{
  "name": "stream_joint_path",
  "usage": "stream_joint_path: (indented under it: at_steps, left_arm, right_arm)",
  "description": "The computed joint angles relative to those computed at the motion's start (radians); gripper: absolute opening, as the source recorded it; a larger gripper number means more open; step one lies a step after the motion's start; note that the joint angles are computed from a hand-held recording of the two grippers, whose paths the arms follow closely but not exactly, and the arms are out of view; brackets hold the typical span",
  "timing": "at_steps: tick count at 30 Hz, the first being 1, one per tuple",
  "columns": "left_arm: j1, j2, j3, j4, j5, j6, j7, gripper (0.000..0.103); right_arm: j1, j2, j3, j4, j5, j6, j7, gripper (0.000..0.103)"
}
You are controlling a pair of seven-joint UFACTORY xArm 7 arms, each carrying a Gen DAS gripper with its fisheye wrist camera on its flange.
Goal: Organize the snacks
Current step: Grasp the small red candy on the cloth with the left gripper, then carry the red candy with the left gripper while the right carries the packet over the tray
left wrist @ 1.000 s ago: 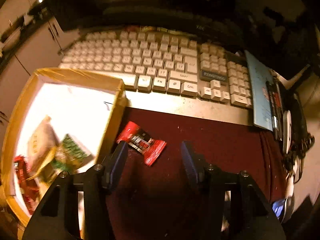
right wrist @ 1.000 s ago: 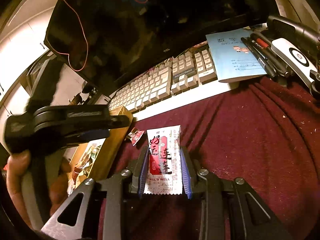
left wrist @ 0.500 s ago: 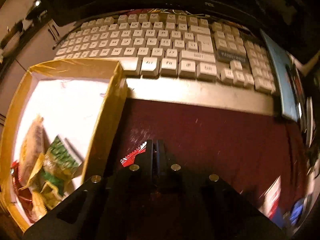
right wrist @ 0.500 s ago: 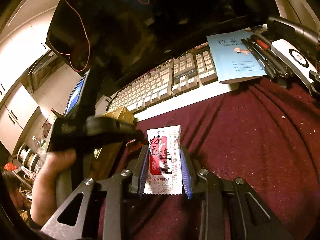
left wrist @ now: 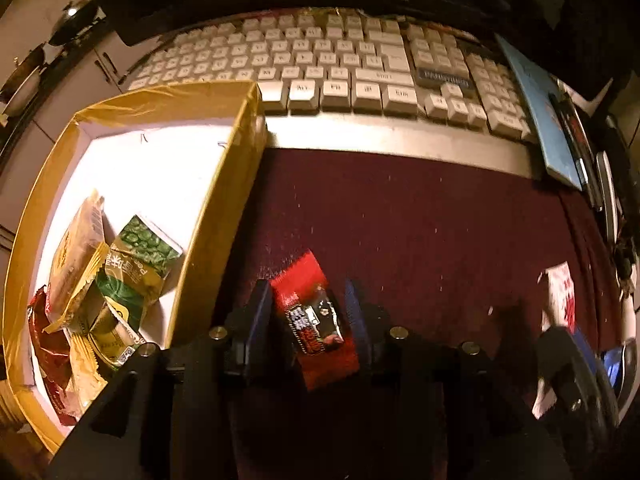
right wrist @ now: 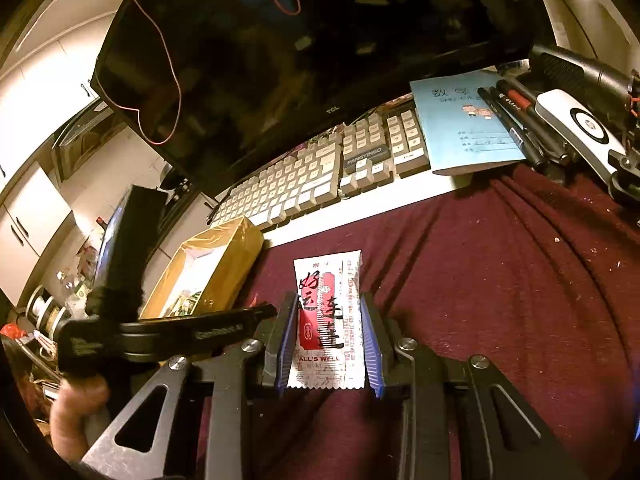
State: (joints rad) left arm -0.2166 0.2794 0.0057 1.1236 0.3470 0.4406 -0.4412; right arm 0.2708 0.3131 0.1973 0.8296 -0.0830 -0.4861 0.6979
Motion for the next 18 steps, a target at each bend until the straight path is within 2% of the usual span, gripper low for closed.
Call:
stream_joint_path:
  at_steps: [3,5,7,9,12,13,15,18]
  left_arm:
    - [0.009,-0.022,-0.005,-0.034,-0.020,-0.032,0.003,0.025]
    - [0.038,-0.056,-0.025,-0.072,-0.082,-0.053,0.043,0.025]
    - [0.080,-0.099,-0.062,-0.116,-0.199,-0.069,0.135,0.030]
    - [0.095,-0.136,-0.071,-0.154,-0.258,-0.084,0.195,0.041]
    - [0.109,-0.156,-0.084,-0.177,-0.352,-0.066,0.287,0.043]
    - [0.115,-0.148,-0.093,-0.168,-0.351,-0.058,0.287,0.043]
    - [0.058,-0.145,-0.061,-0.165,-0.248,-0.052,0.190,0.043]
    - [0.031,-0.110,-0.046,-0.145,-0.160,-0.069,0.131,0.042]
  right_arm:
    - [0.019,-0.002,-0.012,0.002,0.022,0.010,-0.021,0.030]
    - [0.018,-0.002,-0.010,0.004,0.023,0.011,-0.025,0.030]
    - [0.019,-0.002,-0.011,0.003,0.025,0.010,-0.031,0.030]
    - [0.024,-0.002,-0.014,0.006,0.033,0.015,-0.039,0.030]
    - [0.033,-0.002,-0.018,0.007,0.048,0.019,-0.051,0.030]
    - [0.036,-0.002,-0.019,0.007,0.052,0.021,-0.055,0.030]
    - [0.039,-0.001,-0.020,0.008,0.060,0.021,-0.061,0.030]
    - [0.041,-0.001,-0.019,0.012,0.063,0.032,-0.069,0.030]
